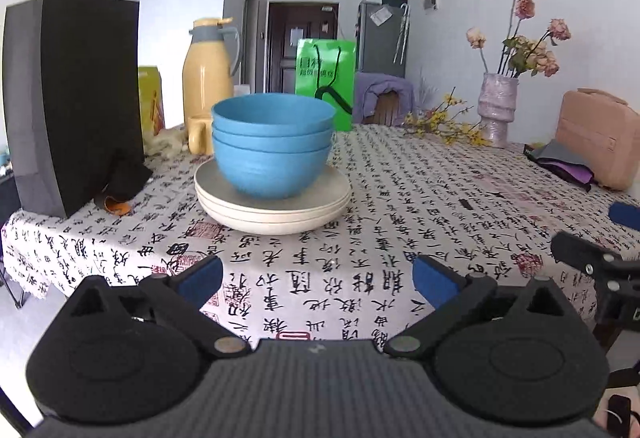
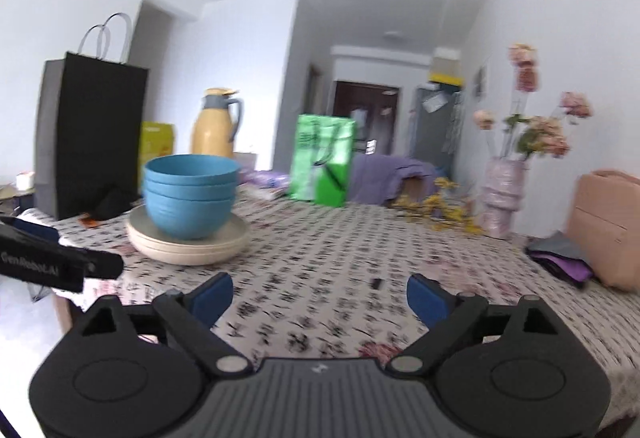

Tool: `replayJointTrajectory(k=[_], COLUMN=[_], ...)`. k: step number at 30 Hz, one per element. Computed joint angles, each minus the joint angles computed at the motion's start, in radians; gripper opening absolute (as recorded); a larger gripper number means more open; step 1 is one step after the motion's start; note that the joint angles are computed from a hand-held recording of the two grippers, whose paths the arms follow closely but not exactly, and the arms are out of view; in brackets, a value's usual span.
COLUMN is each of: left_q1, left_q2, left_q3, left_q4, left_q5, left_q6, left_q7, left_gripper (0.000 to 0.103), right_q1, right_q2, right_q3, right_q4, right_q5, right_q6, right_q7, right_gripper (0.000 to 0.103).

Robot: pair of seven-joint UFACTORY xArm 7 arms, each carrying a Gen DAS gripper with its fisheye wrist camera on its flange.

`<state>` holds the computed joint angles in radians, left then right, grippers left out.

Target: Organize plates and bowls

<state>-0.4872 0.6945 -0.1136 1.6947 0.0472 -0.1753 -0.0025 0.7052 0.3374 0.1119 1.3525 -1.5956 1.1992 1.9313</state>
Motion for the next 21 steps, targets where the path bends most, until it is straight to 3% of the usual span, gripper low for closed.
replayJointTrajectory(k=[3,6,19,21], left_q1=[-0.036,-0.050,-0.005,-0.004], left_q2=[-0.014,-0.014,-0.012,-0.012], left_q3=[0.041,0.055,-0.007,-0.007], left_q4=[-0.041,-0.045,-0.048,-0.049], left_q5=[-0.010,-0.022,-0.003,-0.005], left_q6=[-0.059,-0.093,-0.105,-0.106], left_q7=[0.002,0.013,0.040,0.039], left_gripper=[0.103,0.103,0.103,0.103], right_q1=[0.007,0.013,0.016,0.012], right_q2=[-0.021,-0.019,-0.016,-0.018], right_q3=[0.010,0.016,0.020,0.021], right_q4=[-0.042,-0.050,-0.053,-0.053], right_q5=[0.015,0.010,0.002,0.010], right_q6=[0.019,0.041,0.068,0.063], right_q7=[0.102,0.117,0.160,0.166], right_gripper=[0.094,0.094,0.094,0.098])
